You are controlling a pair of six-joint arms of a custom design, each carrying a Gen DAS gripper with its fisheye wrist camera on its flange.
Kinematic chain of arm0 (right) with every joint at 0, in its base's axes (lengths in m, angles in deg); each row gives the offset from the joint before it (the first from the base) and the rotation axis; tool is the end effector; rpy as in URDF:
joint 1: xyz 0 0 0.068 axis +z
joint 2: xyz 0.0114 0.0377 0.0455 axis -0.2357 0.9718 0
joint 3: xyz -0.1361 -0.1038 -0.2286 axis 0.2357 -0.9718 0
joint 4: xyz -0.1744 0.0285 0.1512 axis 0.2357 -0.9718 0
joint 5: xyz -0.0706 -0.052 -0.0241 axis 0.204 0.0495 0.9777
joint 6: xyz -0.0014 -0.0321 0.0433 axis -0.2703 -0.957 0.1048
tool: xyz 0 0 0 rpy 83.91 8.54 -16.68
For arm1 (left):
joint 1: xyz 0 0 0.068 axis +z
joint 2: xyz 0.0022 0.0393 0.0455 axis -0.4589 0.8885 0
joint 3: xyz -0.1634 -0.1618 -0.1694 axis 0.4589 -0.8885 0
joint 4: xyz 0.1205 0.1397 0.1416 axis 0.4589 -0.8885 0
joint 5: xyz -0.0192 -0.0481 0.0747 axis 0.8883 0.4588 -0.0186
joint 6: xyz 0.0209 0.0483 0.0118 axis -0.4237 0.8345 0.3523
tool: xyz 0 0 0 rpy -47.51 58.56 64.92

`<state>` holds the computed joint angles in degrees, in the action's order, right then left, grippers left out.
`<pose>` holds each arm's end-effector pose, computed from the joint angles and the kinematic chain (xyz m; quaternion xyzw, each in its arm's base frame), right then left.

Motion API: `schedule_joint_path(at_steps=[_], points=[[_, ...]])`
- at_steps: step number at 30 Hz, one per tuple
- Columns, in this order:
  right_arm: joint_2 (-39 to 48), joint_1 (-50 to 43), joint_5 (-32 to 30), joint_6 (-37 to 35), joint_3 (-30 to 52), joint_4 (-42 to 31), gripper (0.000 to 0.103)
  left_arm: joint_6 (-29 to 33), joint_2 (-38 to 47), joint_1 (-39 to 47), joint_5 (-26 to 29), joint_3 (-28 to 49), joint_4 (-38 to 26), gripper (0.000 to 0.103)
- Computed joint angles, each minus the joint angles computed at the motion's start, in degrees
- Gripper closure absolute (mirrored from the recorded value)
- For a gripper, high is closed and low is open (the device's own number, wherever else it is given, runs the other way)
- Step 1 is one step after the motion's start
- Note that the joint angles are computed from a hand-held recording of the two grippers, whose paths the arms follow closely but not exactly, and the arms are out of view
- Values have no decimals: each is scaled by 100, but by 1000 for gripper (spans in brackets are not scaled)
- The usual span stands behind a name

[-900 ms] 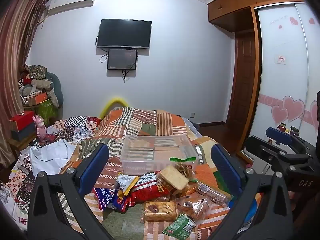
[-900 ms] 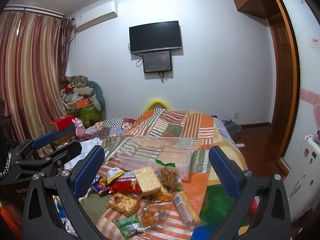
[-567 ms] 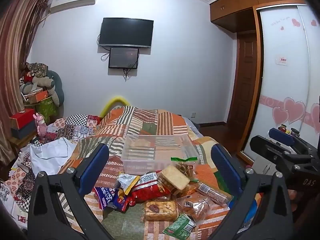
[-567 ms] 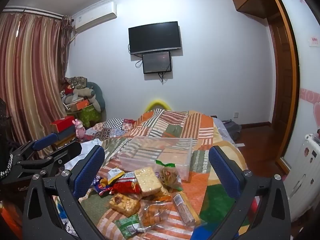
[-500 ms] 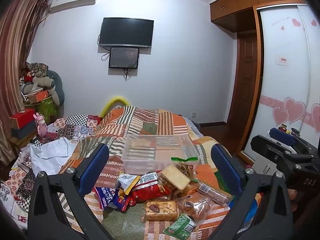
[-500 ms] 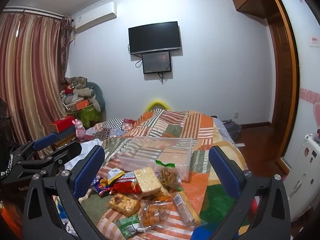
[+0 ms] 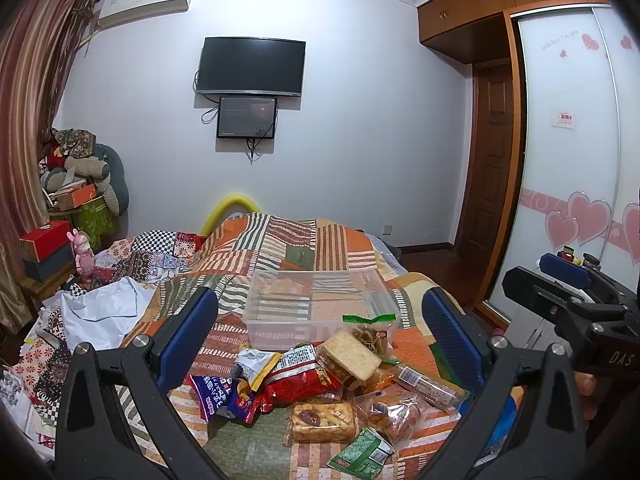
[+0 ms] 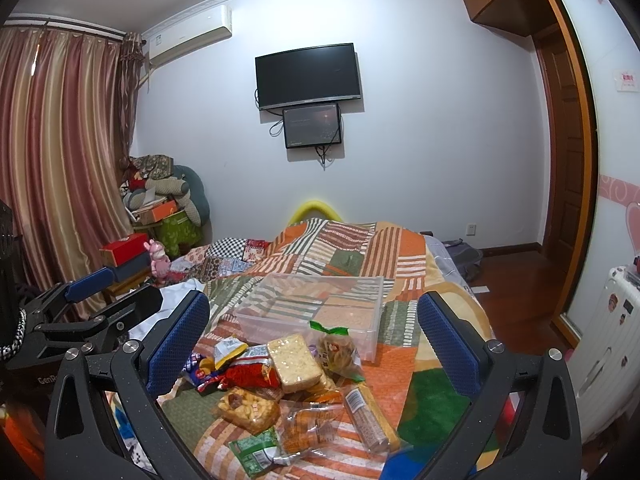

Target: Organize snacks

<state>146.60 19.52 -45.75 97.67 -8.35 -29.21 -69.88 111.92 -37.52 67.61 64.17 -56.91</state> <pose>0.2900 0.1790 0.2922 -0.0889 0.7924 0.1244 0.5905 0.2660 -0.0468 0.3191 0.0250 0.7967 -0.0693 0.5998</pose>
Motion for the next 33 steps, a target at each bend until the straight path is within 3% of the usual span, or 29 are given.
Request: schedule_joint_path(at_steps=[20,28,31,33], points=[[0,-19,-62,44,-4,-28,0,23,11,-22,-60,32,-41,0],[183,-221,-255,33,93,-201,0,-5,270,192,453,281,-340,0],[269,-391,-404,55,141,-413,0,26,483,247,645,460,-568,8],[331,-542,-558,67,126,-509,0,72,688,231,706,482,-422,21]])
